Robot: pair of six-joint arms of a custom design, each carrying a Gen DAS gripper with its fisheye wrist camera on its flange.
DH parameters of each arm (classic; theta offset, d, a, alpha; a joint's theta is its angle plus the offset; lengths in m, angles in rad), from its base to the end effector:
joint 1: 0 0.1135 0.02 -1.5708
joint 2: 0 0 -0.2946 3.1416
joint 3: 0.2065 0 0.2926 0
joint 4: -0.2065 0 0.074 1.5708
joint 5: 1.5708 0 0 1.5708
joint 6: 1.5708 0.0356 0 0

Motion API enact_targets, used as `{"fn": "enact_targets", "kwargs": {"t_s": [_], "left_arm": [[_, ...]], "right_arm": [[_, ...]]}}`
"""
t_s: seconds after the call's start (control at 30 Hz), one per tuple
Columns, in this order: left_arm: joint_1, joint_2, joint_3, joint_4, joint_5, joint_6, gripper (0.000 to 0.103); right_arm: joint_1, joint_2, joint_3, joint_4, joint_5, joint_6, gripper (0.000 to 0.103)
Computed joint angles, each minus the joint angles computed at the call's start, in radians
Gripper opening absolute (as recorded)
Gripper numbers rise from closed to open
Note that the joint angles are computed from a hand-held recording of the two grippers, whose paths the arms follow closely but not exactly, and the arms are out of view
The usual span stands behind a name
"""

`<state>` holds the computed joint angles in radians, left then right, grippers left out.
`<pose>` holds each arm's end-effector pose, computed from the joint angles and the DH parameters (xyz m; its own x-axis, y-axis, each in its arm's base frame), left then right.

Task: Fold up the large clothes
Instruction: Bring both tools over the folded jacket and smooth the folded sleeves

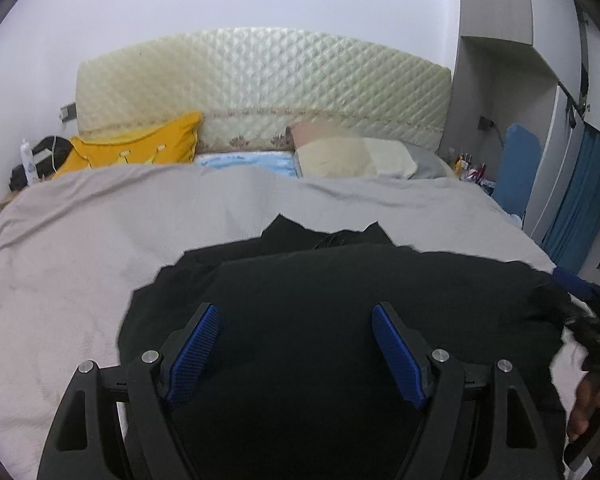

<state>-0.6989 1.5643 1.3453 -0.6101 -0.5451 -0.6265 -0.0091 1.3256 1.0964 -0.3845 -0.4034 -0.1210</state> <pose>0.3037 -0.2311 0.3274 -0.6226 -0.1316 -0.7714 -0.1025 0.9910 -0.0864 0.3284 0.0110 0.3312 -0.5339 -0.1062 -0.8388 -0.3797 0.9165 0.1257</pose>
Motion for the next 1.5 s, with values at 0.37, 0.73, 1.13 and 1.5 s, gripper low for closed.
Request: {"fn": "enact_targets", "kwargs": {"t_s": [0.37,0.73,1.13,1.5], "left_arm": [[0.05,0.098,-0.04,0.128,0.022,0.114,0.082],[0.087,0.174,-0.085,0.25,0.053,0.106,0.085],[-0.01,0.019,-0.03,0.001,0.025,-0.045,0.086],[-0.423,-0.073,0.295,-0.517,-0.266,-0.314,0.096]], "right_arm": [[0.051,0.143,-0.075,0.187,0.075,-0.018,0.098],[0.115,0.241,-0.116,0.331,0.179,0.002,0.098],[0.07,0.02,-0.157,0.162,0.189,0.003,0.098],[-0.134,-0.415,-0.097,-0.299,-0.038,-0.094,0.103]]}}
